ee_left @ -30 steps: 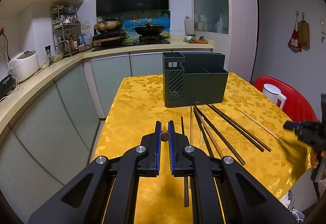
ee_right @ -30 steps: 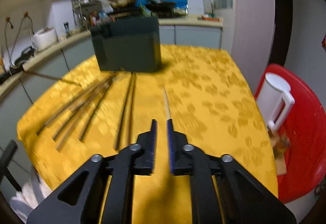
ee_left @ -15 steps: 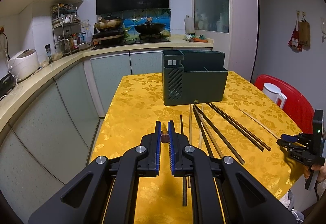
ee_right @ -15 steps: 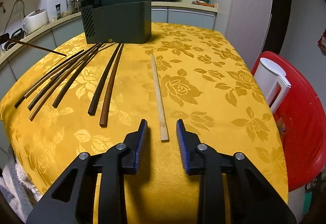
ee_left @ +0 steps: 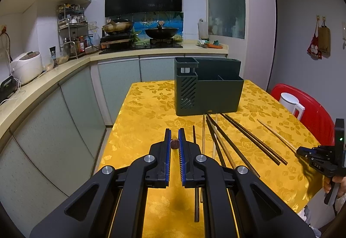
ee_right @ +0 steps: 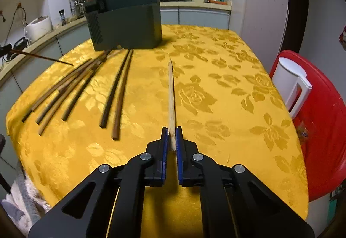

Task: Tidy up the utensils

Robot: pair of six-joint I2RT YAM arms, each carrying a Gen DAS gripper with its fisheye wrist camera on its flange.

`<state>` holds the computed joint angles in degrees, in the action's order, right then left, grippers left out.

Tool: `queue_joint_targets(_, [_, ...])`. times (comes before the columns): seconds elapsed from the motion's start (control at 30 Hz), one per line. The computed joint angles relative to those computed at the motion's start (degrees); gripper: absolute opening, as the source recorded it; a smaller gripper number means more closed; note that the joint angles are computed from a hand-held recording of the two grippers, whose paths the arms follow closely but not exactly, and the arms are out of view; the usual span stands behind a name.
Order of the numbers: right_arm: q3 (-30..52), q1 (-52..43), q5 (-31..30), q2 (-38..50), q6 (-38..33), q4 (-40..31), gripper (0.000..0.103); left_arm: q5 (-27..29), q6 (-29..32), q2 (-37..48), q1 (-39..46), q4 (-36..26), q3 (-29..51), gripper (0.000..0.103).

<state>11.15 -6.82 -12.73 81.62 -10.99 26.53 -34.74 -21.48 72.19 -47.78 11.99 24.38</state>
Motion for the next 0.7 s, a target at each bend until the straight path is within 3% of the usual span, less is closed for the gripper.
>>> queue_joint_targets(0.2, [1.7, 2.2, -1.1, -18.3, 1.1, -14.1, 0.008, -0.9, 1.3, -1.9, 0.1, -1.1, 0.8, 0.006])
queue_joint_targets(0.33, [5.5, 3.4, -2.5, -25.4, 2.2, -20.8, 0.008, -0.2, 1.6, -2.5, 1.0, -0.8, 1.0, 0.006])
queue_joint_targets(0.5, [10.1, 5.7, -2.5, -25.4, 3.1, -24.2, 0.008, 1.0, 1.7, -2.8, 2.1, 0.5, 0.9, 0.006])
queue_joint_targets(0.7, [12.5, 9.0, 1.1, -19.5, 3.4, -26.4, 0.008, 0.6, 1.9, -4.2, 2.4, 0.4, 0.7, 0.006])
